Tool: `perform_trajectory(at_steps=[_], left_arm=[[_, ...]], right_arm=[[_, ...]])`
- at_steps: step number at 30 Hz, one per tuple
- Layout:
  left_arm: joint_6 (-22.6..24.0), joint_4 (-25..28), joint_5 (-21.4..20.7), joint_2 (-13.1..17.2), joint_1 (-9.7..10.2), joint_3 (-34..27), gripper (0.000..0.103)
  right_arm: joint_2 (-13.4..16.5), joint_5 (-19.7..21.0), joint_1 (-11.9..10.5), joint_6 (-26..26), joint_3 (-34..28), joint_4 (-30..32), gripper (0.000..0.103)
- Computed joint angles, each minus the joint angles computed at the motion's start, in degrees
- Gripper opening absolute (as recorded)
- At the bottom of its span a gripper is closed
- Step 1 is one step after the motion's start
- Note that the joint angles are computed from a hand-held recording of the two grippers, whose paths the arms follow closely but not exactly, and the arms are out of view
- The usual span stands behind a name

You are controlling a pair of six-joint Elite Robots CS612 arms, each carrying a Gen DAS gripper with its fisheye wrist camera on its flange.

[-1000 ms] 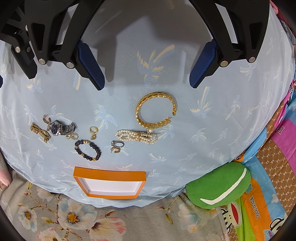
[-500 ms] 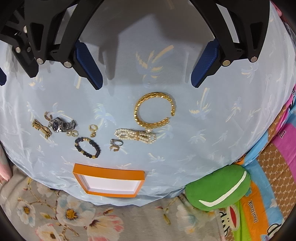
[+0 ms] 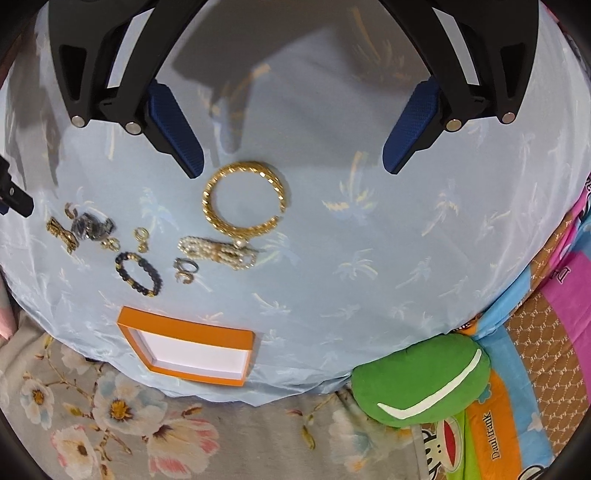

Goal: Organize jewelry
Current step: 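Move the right tool to the gold link watch and close on it, then close the left tool on the gold chain bangle while the right tool holds the gold watch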

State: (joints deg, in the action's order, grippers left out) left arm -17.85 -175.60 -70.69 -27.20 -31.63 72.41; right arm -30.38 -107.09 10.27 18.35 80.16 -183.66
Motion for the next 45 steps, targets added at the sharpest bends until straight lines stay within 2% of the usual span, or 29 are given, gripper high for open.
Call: perform_trajectory(at_steps=[4,7,11,16,19,23,27,36,40,43,45], left_arm=[[-2.28,0.28,-4.49,0.25,1.19,-0.92,0.095],[-1.69,0.93,-7.23,0.63,1.51,-1.79,0.095],[1.12,1.90,-6.95,1.23,0.98,-3.08,0.095],[2.67,4.20,-6.57,1.89,0.61,-4.68,0.096],[3.54,5.23,-5.84,2.11,0.44,-5.21,0.096],[4.11,5.71,-5.44,2.23,0.35,-5.45,0.096],[3.87,6.14,-5.64,2.23,0.40,-5.49,0.096],[2.39,7.62,-7.30,2.42,0.83,-6.07,0.096],[1.76,6.95,-6.80,2.38,0.80,-5.85,0.094],[2.23,5.45,-7.60,2.27,0.87,-5.37,0.086],[2.54,5.59,-7.77,2.26,0.84,-5.40,0.076]], right_arm=[[0.97,4.11,-1.52,-0.39,-2.04,0.97,0.054],[1.78,6.51,-2.24,-0.82,-3.64,2.40,0.050],[2.58,8.34,-2.50,-2.11,-5.38,4.53,0.048],[3.17,11.52,-2.88,-2.90,-6.97,7.35,0.038],[3.50,12.04,-2.89,-3.37,-7.76,7.89,0.038],[3.98,10.34,-2.38,-4.83,-9.10,9.57,0.037],[4.22,9.10,-1.89,-5.86,-9.75,10.28,0.022],[3.51,7.21,-1.90,0.39,-8.04,9.26,0.022],[3.12,7.05,-1.86,1.51,-7.09,8.56,0.022],[3.07,6.72,-1.76,1.67,-7.03,8.61,0.022],[3.07,6.89,-1.77,1.75,-6.95,8.48,0.022]])
